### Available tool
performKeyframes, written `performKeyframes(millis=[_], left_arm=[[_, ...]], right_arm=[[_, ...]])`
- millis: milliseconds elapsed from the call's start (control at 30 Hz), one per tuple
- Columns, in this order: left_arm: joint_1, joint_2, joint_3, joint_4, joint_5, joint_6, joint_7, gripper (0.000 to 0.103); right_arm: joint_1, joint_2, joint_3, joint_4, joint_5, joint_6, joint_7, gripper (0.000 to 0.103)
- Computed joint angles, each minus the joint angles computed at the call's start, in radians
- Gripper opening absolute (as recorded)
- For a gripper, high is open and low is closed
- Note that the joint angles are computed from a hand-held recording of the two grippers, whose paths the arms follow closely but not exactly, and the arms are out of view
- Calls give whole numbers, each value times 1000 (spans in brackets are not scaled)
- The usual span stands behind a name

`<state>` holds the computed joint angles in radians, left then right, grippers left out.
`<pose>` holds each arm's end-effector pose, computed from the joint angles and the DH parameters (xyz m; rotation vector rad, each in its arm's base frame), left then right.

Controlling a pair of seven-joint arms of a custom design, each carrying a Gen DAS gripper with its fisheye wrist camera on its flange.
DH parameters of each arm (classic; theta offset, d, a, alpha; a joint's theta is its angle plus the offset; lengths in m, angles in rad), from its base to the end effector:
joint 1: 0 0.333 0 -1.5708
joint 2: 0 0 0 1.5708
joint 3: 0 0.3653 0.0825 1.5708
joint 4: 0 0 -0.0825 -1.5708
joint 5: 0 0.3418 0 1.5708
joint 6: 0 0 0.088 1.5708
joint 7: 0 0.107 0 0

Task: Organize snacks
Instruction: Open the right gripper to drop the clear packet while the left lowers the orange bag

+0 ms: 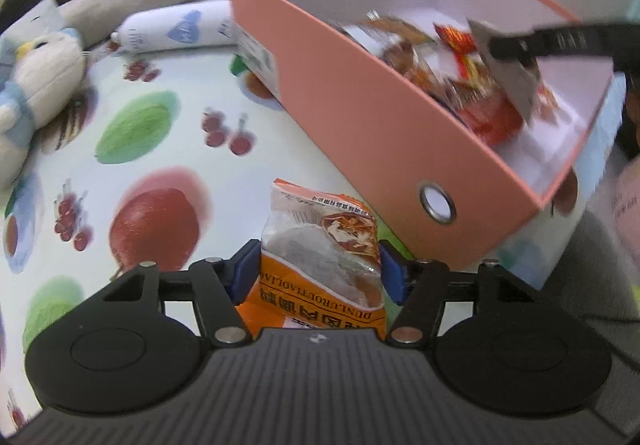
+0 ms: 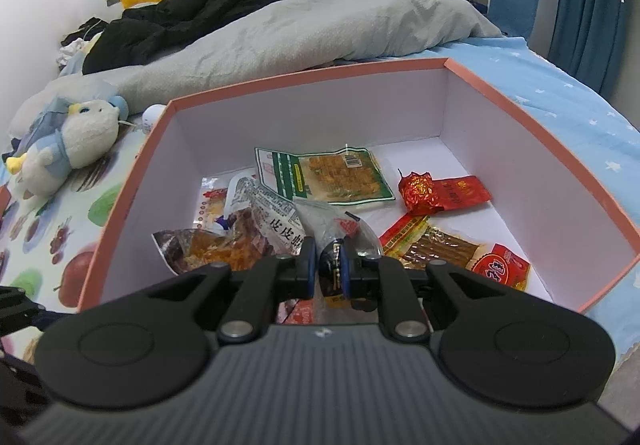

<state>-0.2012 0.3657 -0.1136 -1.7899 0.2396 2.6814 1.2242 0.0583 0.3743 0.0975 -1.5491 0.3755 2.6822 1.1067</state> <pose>0.6355 -0.2034 0.4772 -1.8010 2.0639 -0.5897 0.6912 0.0831 0.5836 -1.9457 1.3948 -0.5263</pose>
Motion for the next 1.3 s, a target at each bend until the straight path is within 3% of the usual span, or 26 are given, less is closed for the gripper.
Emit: performKeyframes(millis=[300,500,767,1067,1200,1300], left_arm=[[-17,-56,50,29,83,-1,-166,66],[-3,-42,53,136,119,28,-237,66],[-16,105,27,415,65,23,-181,66],[-42,314,-1,737,-62,-103,-84,67],[-47,362,1,796,-93,-153,-66,67],[-43,352,1,766,-104,-148,-57,68]], right_arm=[[3,-9,0,13,3,4,-4,15],[3,-1,5,45,11,5,3,15],[5,25,7,112,12,6,26,15],[2,67,-8,165,-20,-20,78,15],[-1,78,-14,161,-34,-34,110,16],[-5,78,-15,154,-41,-47,124,17]])
